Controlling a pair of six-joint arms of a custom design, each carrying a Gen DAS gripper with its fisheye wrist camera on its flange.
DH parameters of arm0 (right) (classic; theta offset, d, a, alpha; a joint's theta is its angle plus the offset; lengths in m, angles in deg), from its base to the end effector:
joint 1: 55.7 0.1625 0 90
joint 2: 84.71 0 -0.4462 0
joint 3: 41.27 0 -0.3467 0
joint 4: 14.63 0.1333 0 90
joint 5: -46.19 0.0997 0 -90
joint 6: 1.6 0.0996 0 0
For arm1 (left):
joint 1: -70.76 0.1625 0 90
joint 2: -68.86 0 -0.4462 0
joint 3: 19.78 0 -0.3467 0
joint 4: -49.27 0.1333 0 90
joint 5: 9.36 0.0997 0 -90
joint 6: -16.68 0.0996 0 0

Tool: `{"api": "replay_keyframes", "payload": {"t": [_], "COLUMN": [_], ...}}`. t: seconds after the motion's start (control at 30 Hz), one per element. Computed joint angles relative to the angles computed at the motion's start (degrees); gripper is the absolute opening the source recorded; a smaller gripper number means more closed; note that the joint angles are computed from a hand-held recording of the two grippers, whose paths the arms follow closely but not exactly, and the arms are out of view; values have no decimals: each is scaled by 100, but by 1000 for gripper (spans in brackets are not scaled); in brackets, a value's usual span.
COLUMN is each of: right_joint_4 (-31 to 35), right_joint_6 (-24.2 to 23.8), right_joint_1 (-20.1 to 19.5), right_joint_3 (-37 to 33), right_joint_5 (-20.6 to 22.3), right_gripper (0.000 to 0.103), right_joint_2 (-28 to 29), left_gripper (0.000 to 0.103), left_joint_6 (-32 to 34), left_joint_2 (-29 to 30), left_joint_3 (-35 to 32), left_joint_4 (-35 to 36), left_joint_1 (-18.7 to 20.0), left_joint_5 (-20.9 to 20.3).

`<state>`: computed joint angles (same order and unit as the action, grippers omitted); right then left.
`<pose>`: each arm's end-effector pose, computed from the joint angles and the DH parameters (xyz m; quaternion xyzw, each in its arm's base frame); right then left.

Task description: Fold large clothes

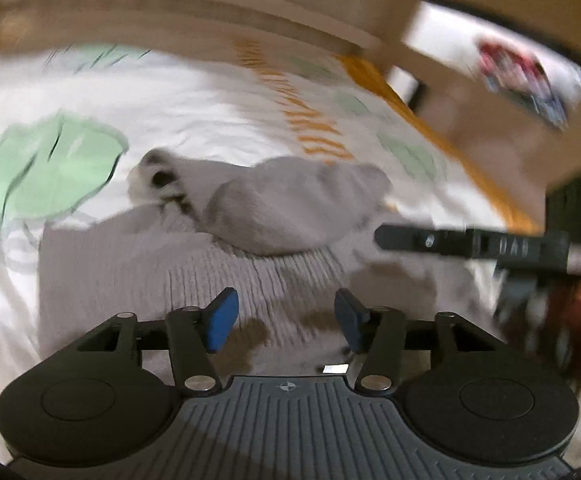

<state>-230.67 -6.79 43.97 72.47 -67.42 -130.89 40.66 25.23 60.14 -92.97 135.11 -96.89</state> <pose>0.1880 -0.5474 0.2013 0.0114 -0.8599 0.4847 0.1597 -0.1901 -0.7137 0.1969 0.4128 0.8999 -0.1390 0.0193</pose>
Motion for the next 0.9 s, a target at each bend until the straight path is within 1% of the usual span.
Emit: {"api": "replay_keyframes", "payload": {"t": [0.03,0.07,0.1,0.17,0.3,0.37,0.43,0.47,0.5,0.53,0.57,0.6,0.63,0.7,0.8,0.87,0.9], "right_joint_4": [76,110,139,171,168,287,453,470,476,485,589,687,654,291,-141,-157,-96], "right_joint_6": [285,537,792,1366,2413,2901,3305,3468,3592,3668,3716,3714,3633,3259,2429,2026,1849], "right_joint_1": [-42,-68,-114,-204,-367,-401,-434,-467,-484,-470,-440,-401,-370,-314,-134,3,58], "right_joint_3": [-124,-220,-304,-401,-598,-736,-870,-911,-952,-991,-1041,-1084,-1091,-974,-647,-507,-494], "right_joint_5": [151,261,403,674,1144,1155,1095,1139,1141,1046,887,729,623,660,606,432,337], "right_gripper": [74,74,74,74,74,74,74,74,68,53,38,11,9,9,8,8,14], "right_joint_2": [52,126,185,247,391,466,520,551,582,609,611,610,609,560,327,158,117], "left_gripper": [58,62,63,64,65,65,65,65,65,65,65,65,65,65,65,65,65], "left_joint_6": [-305,-519,-672,-715,-640,-736,-805,-810,-799,-788,-789,-796,-814,-834,-867,-995,-1084], "left_joint_2": [49,90,124,133,131,123,133,132,127,137,154,145,145,137,191,217,230], "left_joint_3": [-79,-136,-202,-278,-331,-365,-417,-422,-422,-434,-454,-454,-463,-465,-522,-518,-515], "left_joint_4": [12,20,51,118,-57,-87,-105,-128,-132,-124,-108,-88,-60,-28,0,-22,-31], "left_joint_1": [50,82,126,168,198,219,238,241,242,245,246,253,259,267,265,265,267], "left_joint_5": [-81,-123,-168,-165,-52,-63,-70,-56,-52,-51,-48,-56,-72,-115,-126,-144,-169]}}
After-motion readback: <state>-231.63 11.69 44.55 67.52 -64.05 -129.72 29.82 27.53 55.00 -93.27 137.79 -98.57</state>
